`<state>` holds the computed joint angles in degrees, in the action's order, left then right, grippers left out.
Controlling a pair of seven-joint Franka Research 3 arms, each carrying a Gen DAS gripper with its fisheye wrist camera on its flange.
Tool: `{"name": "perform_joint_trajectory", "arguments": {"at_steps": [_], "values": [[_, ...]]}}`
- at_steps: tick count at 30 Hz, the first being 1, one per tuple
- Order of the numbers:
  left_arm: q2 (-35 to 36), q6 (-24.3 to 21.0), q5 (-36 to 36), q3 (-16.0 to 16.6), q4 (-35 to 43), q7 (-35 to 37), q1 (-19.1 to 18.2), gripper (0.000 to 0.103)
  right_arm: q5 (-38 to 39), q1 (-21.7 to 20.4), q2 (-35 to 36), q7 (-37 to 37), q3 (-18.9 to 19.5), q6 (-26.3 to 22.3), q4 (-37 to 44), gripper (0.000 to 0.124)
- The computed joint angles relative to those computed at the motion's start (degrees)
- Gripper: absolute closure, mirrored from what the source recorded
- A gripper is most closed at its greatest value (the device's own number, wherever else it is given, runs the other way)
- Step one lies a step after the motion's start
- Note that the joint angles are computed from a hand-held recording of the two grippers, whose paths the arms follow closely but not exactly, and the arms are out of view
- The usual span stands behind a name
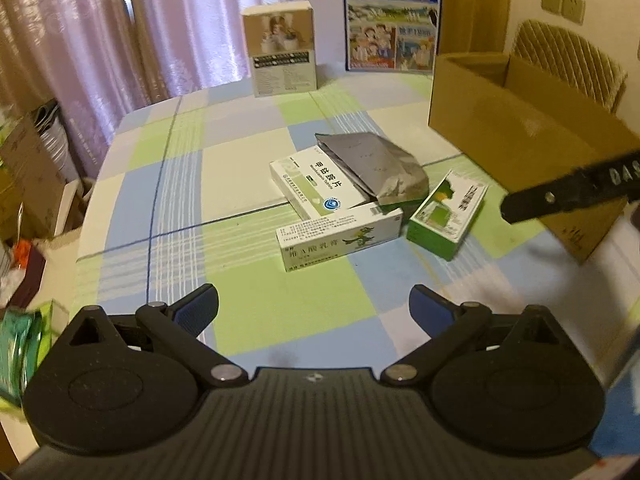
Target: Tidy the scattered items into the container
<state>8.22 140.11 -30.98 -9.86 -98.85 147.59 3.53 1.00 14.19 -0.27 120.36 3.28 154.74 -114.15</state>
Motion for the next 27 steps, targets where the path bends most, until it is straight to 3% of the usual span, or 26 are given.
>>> {"name": "perform_joint_trajectory", "arguments": {"at_steps": [17,20,27], "values": [[16.6,0.8,7.0,-5.6,15.4,1.7,1.0,0.004,-8.2,2.7,15.0,14.0,-6.1,-5.2,13.9,0.026],[17.9,0.4,7.7,-6.5,16.7,1.3,1.5,0.004,-8.5,2.4,16.5,10.8,-5.6,-7.5,15.9,0.031],[18.2,0.3,7.6,-8.0,16.3,3.4,2.4,0.004,-7.5,1.7,13.2,-1.0,-4.2,-7.1,11.7,0.062]]}}
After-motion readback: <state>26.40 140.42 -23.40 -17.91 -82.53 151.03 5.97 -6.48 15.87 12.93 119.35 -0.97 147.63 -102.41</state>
